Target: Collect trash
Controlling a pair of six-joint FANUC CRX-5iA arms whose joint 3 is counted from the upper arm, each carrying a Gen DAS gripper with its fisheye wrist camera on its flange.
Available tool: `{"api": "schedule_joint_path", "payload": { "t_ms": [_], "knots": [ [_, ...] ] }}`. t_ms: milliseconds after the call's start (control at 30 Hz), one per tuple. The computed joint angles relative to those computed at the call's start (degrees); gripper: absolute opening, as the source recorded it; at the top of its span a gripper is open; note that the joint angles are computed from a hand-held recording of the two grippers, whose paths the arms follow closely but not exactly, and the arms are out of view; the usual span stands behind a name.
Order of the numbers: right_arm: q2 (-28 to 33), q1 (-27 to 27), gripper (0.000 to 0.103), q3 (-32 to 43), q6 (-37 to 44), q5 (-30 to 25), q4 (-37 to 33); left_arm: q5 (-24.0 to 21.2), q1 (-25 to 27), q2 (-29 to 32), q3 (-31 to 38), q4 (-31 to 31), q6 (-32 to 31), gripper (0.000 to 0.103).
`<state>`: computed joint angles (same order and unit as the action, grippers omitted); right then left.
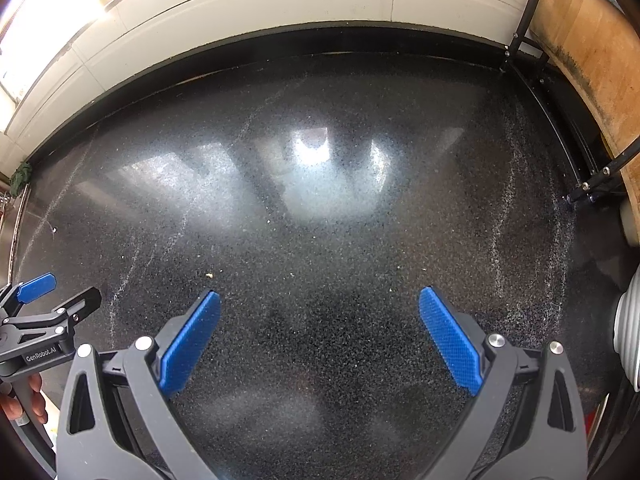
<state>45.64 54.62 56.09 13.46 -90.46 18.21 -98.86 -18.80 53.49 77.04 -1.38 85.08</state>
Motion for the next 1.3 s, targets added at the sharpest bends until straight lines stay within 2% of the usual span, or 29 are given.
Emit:
{"api": "schedule_joint_path", "payload": {
  "t_ms": [433, 533, 633, 1300],
  "knots": [
    [-1.1, -0.3, 0.096, -2.1, -0.1, 1.4, -0.5, -3.3, -0.6, 2.7, 5.2, -1.2, -0.9, 0.096],
    [-0.9, -0.5, 0.096, -1.9, 0.3, 1.5, -0.7, -3.3, -0.6, 2.7, 5.2, -1.3, -0.7, 0.096],
    [-0.3, -0.7, 0.096, -0.8, 1.2, 1.1, -0.8, -1.9, -0.4, 1.2, 2.4, -1.4, -0.5, 0.096],
    [1.1, -1.1, 0.096, 1.6, 2.8, 0.0, -1.9, -1.9, -0.2, 0.9, 0.5, -2.5, -0.7, 0.096]
  ]
}}
